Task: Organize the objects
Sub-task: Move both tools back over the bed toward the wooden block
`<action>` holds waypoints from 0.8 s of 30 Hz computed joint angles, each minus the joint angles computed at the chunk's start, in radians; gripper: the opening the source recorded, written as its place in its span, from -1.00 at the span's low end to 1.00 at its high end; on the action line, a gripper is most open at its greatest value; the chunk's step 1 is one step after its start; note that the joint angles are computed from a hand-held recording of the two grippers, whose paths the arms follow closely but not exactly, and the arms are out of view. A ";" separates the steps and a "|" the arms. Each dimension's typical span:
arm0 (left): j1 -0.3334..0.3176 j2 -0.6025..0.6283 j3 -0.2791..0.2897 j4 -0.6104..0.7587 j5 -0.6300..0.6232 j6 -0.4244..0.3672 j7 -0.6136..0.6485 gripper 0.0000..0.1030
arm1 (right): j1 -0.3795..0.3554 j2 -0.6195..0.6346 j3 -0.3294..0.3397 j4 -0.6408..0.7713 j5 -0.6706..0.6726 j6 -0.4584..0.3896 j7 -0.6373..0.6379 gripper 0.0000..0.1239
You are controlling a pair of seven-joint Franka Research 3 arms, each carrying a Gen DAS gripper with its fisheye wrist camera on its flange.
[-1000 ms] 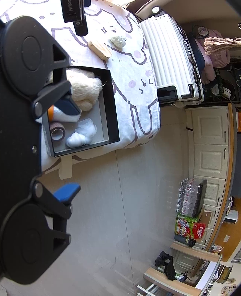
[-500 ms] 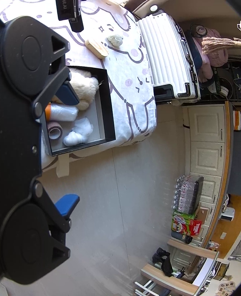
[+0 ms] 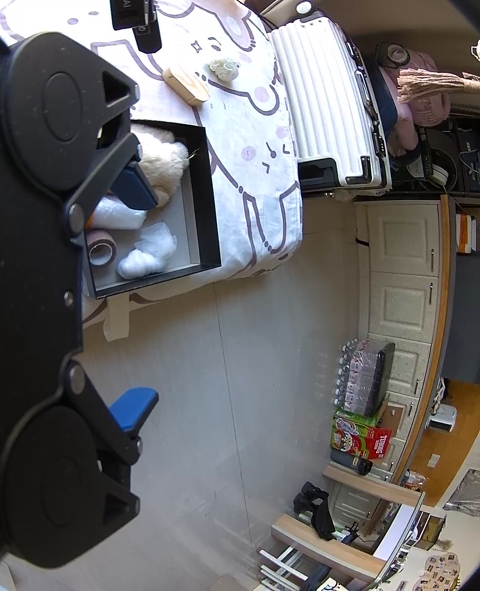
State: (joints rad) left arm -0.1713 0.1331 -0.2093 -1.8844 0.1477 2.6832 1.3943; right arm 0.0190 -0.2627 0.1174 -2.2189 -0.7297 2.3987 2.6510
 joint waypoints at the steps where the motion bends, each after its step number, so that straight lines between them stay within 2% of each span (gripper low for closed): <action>1: 0.000 0.000 0.001 0.000 0.001 0.000 -0.002 1.00 | 0.000 0.001 -0.001 0.002 0.000 0.000 0.001 0.66; 11: 0.013 -0.002 0.013 -0.001 0.014 -0.006 -0.015 1.00 | 0.015 0.039 -0.004 0.031 0.004 0.020 0.001 0.66; 24: 0.054 -0.027 0.040 -0.021 0.036 -0.003 -0.034 1.00 | 0.078 0.135 -0.021 0.122 0.024 0.050 -0.017 0.66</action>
State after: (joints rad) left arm -0.1171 0.1061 -0.1693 -1.9058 0.1836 2.6799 1.3605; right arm 0.0970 -0.1279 0.0961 -2.0974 -0.7055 2.4484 2.6341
